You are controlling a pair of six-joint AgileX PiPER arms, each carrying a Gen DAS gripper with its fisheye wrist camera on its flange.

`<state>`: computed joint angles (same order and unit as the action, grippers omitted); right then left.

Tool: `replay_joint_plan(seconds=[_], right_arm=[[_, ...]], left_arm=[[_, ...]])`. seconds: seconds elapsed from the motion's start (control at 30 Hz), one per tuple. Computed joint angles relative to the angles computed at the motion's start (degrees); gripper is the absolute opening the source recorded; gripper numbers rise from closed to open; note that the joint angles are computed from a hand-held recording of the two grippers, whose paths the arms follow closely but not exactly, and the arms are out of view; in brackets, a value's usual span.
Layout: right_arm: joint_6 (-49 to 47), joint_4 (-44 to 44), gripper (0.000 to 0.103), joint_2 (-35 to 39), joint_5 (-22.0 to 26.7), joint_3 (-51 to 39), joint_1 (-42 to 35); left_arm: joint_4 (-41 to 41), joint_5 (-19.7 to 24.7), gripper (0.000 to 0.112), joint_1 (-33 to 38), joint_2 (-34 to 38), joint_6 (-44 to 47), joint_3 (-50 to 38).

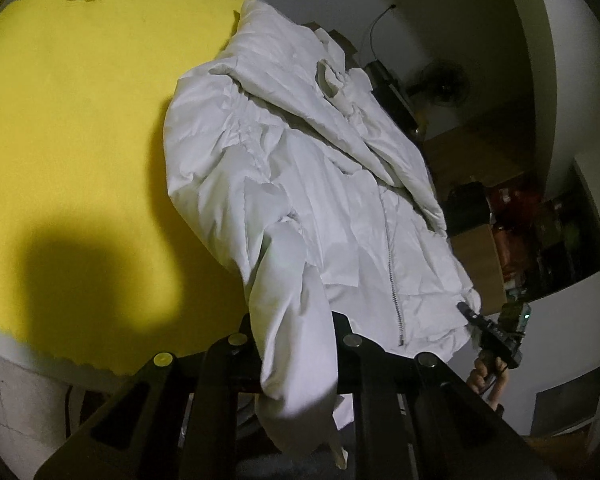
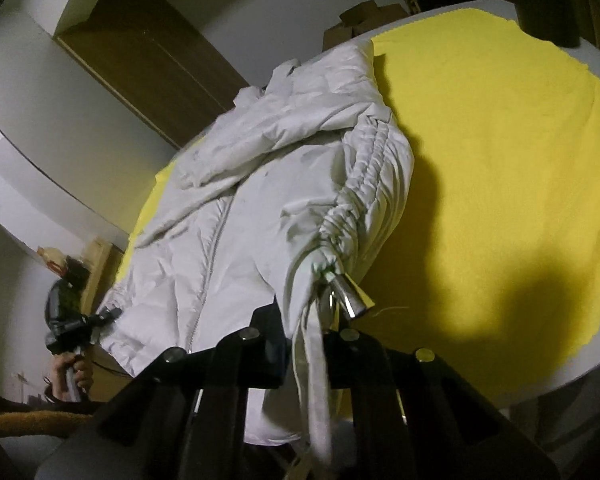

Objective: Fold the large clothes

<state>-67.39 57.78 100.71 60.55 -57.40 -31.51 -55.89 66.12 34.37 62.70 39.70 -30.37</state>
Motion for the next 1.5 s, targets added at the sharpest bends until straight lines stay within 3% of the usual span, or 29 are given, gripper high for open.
replay_joint_plan(seconds=[0.2,0.27,0.3,0.4,0.5,0.53,0.57,0.6,0.63,0.7,0.8,0.93,1.37,1.47,1.5], right_arm=[[1.0,-1.0,0.007,2.2,3.5,-2.3,-1.3],[2.0,-1.8,0.011,3.9,3.4,-4.0,-0.7],[3.6,-2.4,0.018,4.7,1.7,-4.6,0.2],[7.3,-3.1,0.066,7.4,-0.3,-5.9,2.1],[8.6,-2.5,0.066,9.2,-0.2,-6.8,3.5],[9.0,-2.0,0.06,9.9,-0.5,-7.0,3.9],[8.8,-1.5,0.053,10.3,-0.6,-7.0,4.2],[8.5,-1.5,0.037,10.4,-1.0,-6.9,4.6],[8.1,-1.7,0.027,10.5,-1.4,-7.1,5.0],[8.1,-1.6,0.019,10.7,-1.3,-7.4,4.8],[7.1,-1.1,0.014,11.6,1.4,-7.8,2.2],[5.7,-1.4,0.012,10.6,1.4,-7.2,1.7],[5.9,-6.7,0.011,10.0,5.1,-8.7,0.3],[8.3,-6.7,0.029,12.4,5.5,-10.7,0.0],[9.5,-7.1,0.054,13.4,5.5,-11.4,0.2]], left_arm=[[1.0,3.1,0.013,2.9,-0.7,0.8,-0.9],[0.2,1.0,0.015,1.1,2.5,0.9,-1.8],[-0.3,-0.4,0.021,-0.3,4.2,-0.2,-2.3],[-2.1,-2.4,0.031,-2.3,9.5,-0.7,-2.8],[-2.4,-4.4,0.031,-3.9,12.3,-0.8,-3.8],[-3.0,-4.4,0.031,-3.9,12.6,-0.5,-3.7],[-3.2,-4.3,0.03,-3.9,12.6,-0.2,-3.7],[-3.1,-4.4,0.028,-4.4,12.7,0.2,-4.0],[-2.7,-5.2,0.027,-5.2,12.0,0.1,-4.1],[-1.6,-6.4,0.017,-6.5,10.5,-0.5,-3.9],[-2.0,-6.6,0.015,-7.0,8.4,1.0,-3.1],[-1.1,-6.4,0.013,-7.8,6.8,0.1,-3.0],[1.5,-2.6,0.01,-6.8,6.0,-0.1,-4.6],[-0.6,-3.3,0.02,-6.3,9.1,1.2,-5.3],[-1.0,-4.1,0.04,-6.8,10.3,0.3,-5.6]])
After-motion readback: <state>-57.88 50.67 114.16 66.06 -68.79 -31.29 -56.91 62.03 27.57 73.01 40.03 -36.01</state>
